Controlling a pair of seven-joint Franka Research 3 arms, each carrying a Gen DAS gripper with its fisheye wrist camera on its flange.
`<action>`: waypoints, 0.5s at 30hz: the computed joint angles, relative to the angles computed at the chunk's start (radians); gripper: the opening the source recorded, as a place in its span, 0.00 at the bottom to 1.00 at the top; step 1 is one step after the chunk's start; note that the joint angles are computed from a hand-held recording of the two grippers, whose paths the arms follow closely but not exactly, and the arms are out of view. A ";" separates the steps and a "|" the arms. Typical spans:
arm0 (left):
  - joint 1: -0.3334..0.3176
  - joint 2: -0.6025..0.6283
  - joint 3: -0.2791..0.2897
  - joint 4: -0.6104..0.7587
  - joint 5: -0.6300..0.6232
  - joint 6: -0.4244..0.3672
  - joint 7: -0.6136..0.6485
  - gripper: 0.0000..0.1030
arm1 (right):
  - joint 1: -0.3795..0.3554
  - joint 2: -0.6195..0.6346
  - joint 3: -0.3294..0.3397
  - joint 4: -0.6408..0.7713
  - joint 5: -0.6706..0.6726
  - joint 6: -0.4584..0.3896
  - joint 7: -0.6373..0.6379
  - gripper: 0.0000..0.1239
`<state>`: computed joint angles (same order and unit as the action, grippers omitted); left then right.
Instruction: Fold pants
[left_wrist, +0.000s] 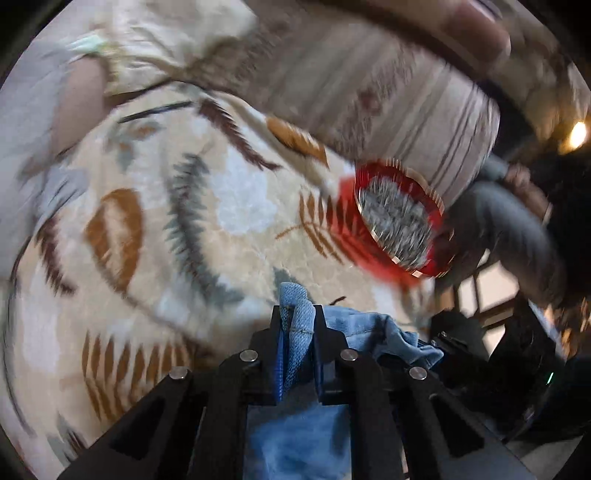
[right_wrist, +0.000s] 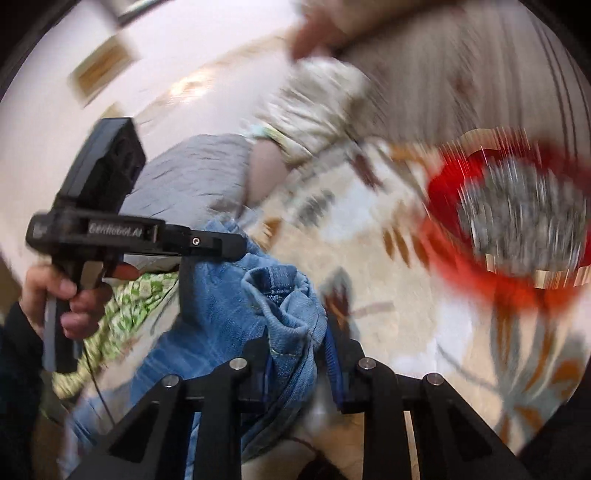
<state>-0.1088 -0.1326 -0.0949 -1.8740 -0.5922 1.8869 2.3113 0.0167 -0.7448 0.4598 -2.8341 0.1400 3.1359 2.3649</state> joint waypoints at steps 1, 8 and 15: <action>0.009 -0.024 0.013 -0.023 -0.028 0.002 -0.005 0.13 | -0.047 -0.029 0.056 0.015 -0.033 -0.011 -0.010 0.20; 0.086 -0.206 0.150 -0.211 -0.168 -0.014 -0.026 0.13 | -0.176 -0.123 0.293 0.121 -0.218 0.014 -0.106 0.20; 0.169 -0.270 0.219 -0.368 -0.110 0.031 -0.110 0.13 | 0.023 0.167 0.224 0.255 -0.236 -0.002 -0.289 0.20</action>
